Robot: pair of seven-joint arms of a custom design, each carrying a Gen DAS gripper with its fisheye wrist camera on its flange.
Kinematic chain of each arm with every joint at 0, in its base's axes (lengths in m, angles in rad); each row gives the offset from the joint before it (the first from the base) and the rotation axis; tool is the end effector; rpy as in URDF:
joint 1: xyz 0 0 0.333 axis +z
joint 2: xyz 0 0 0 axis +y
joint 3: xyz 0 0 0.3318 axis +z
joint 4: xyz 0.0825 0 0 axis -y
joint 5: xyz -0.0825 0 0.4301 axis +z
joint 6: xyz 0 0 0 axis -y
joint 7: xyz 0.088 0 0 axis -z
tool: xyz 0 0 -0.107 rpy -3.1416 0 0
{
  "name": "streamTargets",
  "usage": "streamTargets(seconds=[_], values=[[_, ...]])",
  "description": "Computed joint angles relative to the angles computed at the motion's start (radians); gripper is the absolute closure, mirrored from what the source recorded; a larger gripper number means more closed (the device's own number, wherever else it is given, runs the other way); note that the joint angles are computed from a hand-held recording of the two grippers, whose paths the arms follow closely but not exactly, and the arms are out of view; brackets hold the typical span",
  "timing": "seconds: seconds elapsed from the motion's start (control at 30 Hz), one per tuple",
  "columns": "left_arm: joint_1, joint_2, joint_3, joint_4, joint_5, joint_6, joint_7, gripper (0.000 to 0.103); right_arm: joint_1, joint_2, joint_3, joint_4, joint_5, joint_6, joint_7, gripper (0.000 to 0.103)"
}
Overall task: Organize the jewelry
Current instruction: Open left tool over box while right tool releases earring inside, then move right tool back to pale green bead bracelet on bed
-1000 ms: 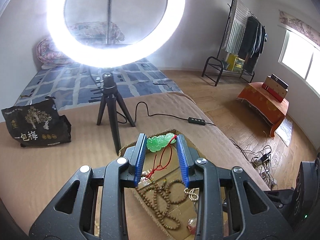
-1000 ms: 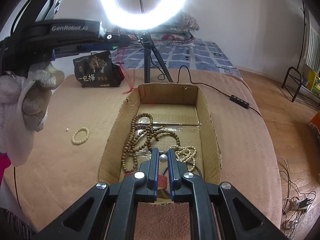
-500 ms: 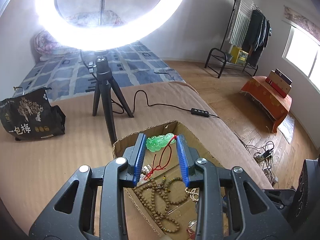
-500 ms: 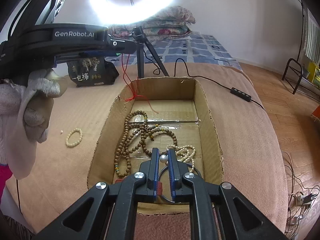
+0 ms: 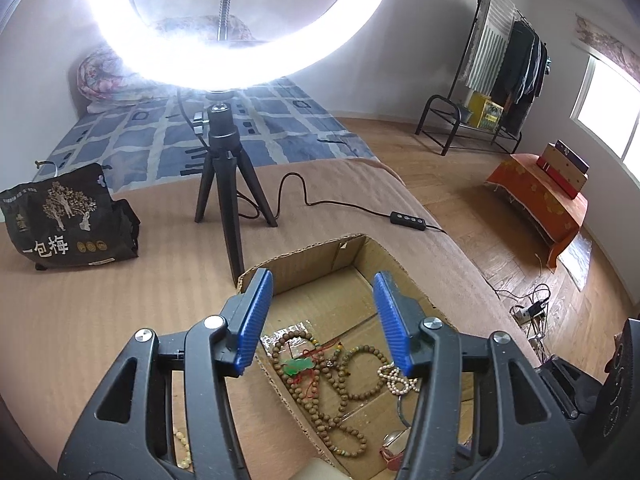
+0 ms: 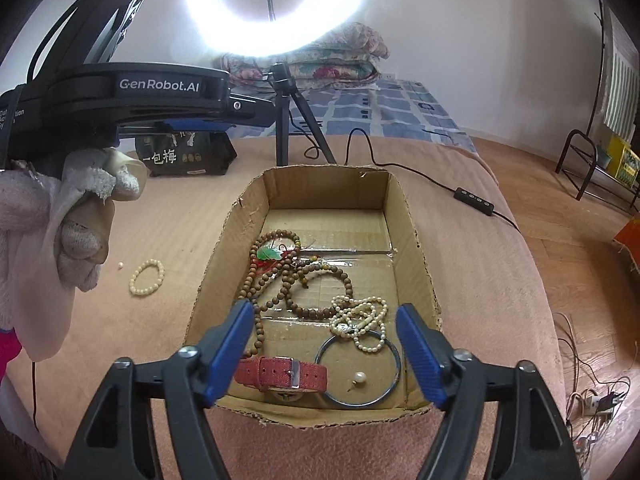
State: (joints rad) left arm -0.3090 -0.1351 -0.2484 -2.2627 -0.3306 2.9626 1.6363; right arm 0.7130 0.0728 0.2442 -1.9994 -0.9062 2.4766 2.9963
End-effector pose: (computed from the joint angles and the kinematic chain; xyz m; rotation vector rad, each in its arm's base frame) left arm 0.5039 -0.2935 0.5042 -1.5278 2.1511 -1.1065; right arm 0.3717 0.5276 0.4601 -1.8658 1.6091 -0.6039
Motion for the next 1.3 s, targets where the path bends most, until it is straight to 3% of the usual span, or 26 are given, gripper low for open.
streamTargets(seconds=[0.17,0.3,0.63,0.93,1.3], values=[[0.007,-0.024,0.001,-0.017,0.01,-0.012,-0.009,0.047,0.006,0.003,0.003,0.01,0.0,-0.017,-0.001,0.018],[0.021,-0.061,-0.002,-0.054,0.033,0.013,-0.023,0.032,0.013,-0.001,0.007,0.013,0.001,-0.025,0.004,0.018],[0.053,-0.186,0.036,-0.154,0.051,-0.003,-0.013,0.032,0.032,0.008,0.016,0.04,0.003,-0.043,-0.004,0.017],[0.132,-0.327,0.08,-0.287,0.083,-0.028,0.042,0.032,0.062,0.053,0.014,0.113,-0.007,-0.046,-0.043,0.017],[0.135,-0.412,0.193,-0.429,-0.009,-0.026,0.183,0.032,0.11,0.157,-0.018,0.239,0.013,-0.021,-0.113,0.017]])
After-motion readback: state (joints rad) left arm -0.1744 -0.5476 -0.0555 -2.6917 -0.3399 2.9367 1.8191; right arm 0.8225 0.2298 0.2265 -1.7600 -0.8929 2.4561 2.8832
